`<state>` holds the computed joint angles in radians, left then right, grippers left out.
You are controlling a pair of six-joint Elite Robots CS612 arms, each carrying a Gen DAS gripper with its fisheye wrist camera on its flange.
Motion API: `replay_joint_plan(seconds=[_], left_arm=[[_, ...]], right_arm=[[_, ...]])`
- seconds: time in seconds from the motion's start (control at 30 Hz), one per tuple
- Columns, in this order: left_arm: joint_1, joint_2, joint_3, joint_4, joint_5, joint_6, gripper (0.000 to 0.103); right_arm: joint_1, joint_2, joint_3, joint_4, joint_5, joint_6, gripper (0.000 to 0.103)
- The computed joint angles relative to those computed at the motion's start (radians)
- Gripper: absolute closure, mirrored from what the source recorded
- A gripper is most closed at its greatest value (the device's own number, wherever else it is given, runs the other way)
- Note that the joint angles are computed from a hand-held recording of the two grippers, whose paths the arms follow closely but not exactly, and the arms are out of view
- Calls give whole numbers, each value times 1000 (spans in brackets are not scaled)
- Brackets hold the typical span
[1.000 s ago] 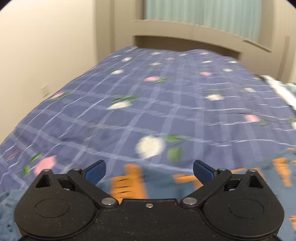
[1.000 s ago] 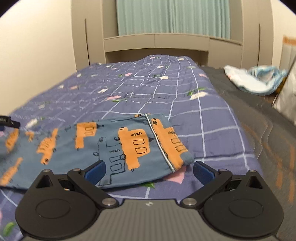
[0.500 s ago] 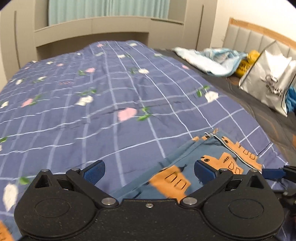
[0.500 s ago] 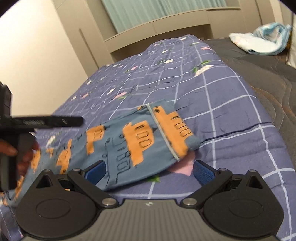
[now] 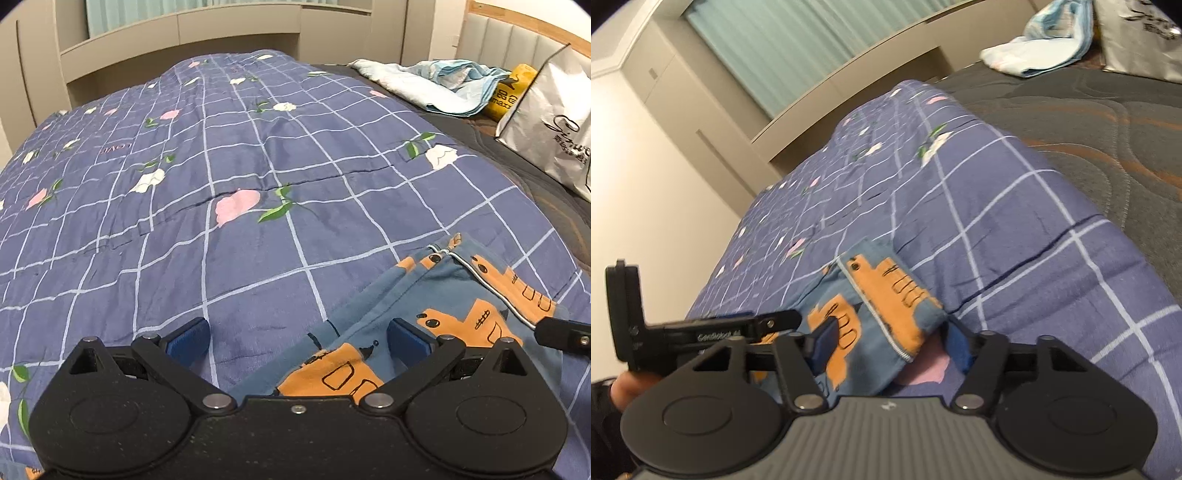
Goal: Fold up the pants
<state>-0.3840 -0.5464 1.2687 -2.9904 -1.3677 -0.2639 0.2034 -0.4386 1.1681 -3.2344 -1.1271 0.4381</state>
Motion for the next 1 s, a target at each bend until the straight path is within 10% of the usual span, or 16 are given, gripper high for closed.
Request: replay_joint_plan(seconds=[0.17, 0.5, 1.0], left_arm=[[8, -24, 20, -22, -62, -59, 1], [46, -33, 3, -46, -358, -261, 1], [41, -7, -59, 49, -490, -342, 11]], right_arm=[[10, 0, 2, -20, -70, 18, 87], [56, -21, 32, -125, -178, -244, 90], [140, -28, 53, -189, -315, -737, 90]])
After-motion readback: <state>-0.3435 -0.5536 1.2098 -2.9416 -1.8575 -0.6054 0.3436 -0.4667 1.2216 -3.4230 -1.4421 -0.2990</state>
